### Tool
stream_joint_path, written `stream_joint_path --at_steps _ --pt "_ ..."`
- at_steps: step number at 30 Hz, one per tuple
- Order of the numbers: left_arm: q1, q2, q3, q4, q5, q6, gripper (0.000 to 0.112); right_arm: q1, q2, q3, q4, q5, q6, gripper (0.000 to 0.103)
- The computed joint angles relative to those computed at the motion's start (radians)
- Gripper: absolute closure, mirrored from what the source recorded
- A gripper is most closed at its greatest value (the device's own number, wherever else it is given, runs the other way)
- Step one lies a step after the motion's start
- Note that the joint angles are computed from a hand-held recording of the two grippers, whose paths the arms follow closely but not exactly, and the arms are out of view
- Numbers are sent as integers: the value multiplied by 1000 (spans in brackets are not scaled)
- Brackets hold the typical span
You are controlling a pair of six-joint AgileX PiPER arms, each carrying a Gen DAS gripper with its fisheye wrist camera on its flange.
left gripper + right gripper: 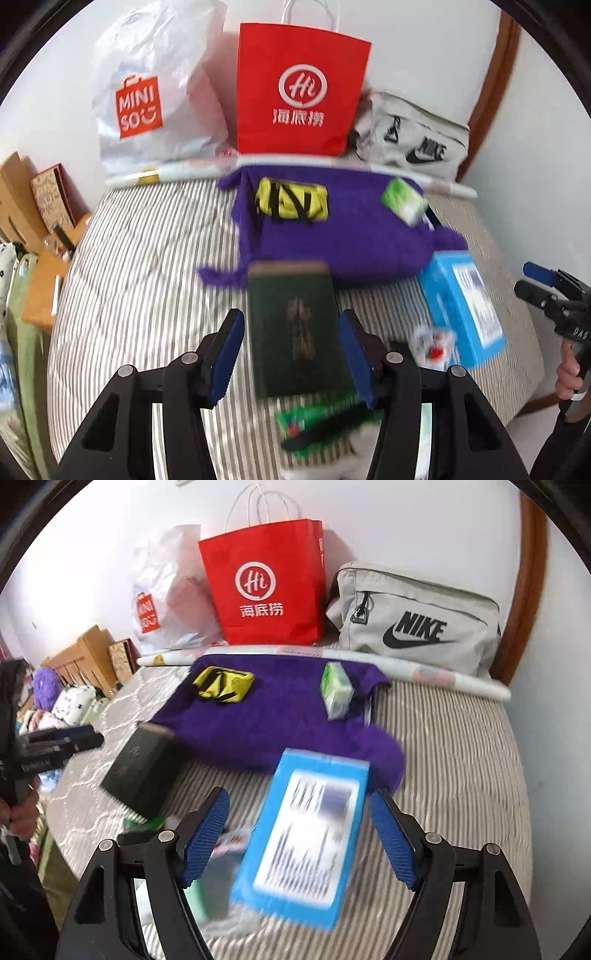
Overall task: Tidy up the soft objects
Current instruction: 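Move both open tools back toward the gloves in the pile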
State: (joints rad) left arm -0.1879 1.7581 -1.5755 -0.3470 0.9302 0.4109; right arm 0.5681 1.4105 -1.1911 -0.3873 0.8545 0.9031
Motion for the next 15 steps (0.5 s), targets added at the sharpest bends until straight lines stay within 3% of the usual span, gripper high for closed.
stream_joint_path --at_steps 9,15 --pt "50 -219 393 -82 -84 163 61 306 -102 149 -209 53 399 25" --pt "64 -268 550 -139 -126 252 58 443 -112 214 -281 68 585 25"
